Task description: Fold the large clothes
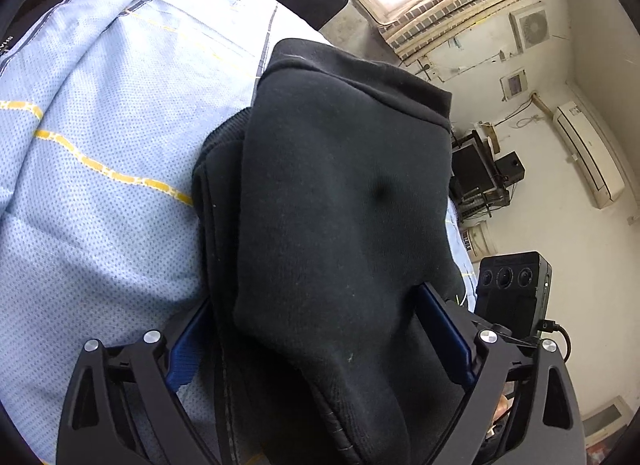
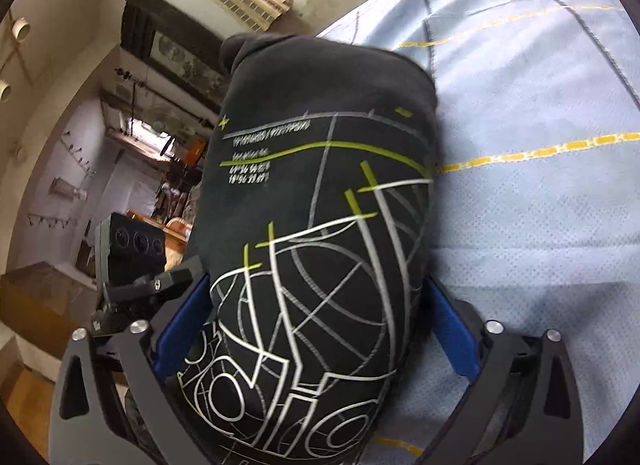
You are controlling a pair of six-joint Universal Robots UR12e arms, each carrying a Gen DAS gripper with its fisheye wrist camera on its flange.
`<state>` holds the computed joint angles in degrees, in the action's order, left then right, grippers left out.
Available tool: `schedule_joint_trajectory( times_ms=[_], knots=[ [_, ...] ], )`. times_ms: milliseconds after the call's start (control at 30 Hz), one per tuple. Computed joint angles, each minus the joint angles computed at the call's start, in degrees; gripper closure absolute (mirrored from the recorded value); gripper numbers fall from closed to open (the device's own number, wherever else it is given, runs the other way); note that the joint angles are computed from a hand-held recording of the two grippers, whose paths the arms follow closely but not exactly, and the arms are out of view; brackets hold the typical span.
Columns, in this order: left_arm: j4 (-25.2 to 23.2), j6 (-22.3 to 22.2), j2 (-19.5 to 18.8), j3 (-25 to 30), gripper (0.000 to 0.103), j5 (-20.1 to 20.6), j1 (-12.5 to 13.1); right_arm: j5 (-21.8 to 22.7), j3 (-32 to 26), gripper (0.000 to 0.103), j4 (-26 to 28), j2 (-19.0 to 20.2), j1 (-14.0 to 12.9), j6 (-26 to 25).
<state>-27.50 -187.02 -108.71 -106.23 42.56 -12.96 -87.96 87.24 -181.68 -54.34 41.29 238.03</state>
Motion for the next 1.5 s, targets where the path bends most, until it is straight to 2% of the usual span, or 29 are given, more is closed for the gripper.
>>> schedule_joint_trajectory(
  times_ms=[100, 300, 600, 733, 967, 1067, 1333, 1500],
  knots=[
    [0.66, 1.05, 0.3, -0.34, 0.018, -0.9, 0.16, -0.49, -0.22, 0.015, 0.33, -0.05, 0.27, -0.37],
    [2.46, 1.89, 0.66, -0.83, 0.019, -2.17, 0.11, -1.02, -0.77, 0.02, 1.32, -0.39, 0.56, -2.3],
    [5.56, 2.52, 1.65, -1.7, 0.02, -4.01, -0.05, -1.82, 0.82, 0.02, -1.13, -1.92, 0.81, -3.96],
    [5.62, 3.09, 2.31, -2.05, 0.02, -3.77, 0.11, -2.08, 1.08, 0.02, -1.43, -2.22, 0.92, -4.64],
    [8.6, 2.71, 3.38, -2.76, 0.02, -3.5, 0.74, -2.03, -0.03, 0.02, -1.35, -2.11, 1.13, -5.7],
    [10.03, 3.81, 4.09, -2.86, 0.02, -1.34, 0.23, -3.26, -0.33, 0.021, -1.64, -2.31, 1.49, -7.7],
    [13.7, 2.14, 4.87, -3.83, 0.021, -1.29, 0.57, -1.77, -0.41, 0.021, -3.21, -2.04, 0.98, -7.06],
    [16.2, 0.95, 5.96, -4.67, 0.021, -3.07, 1.16, -3.1, -0.42, 0.021, -4.07, -2.7, 1.56, -8.95]
  ],
)
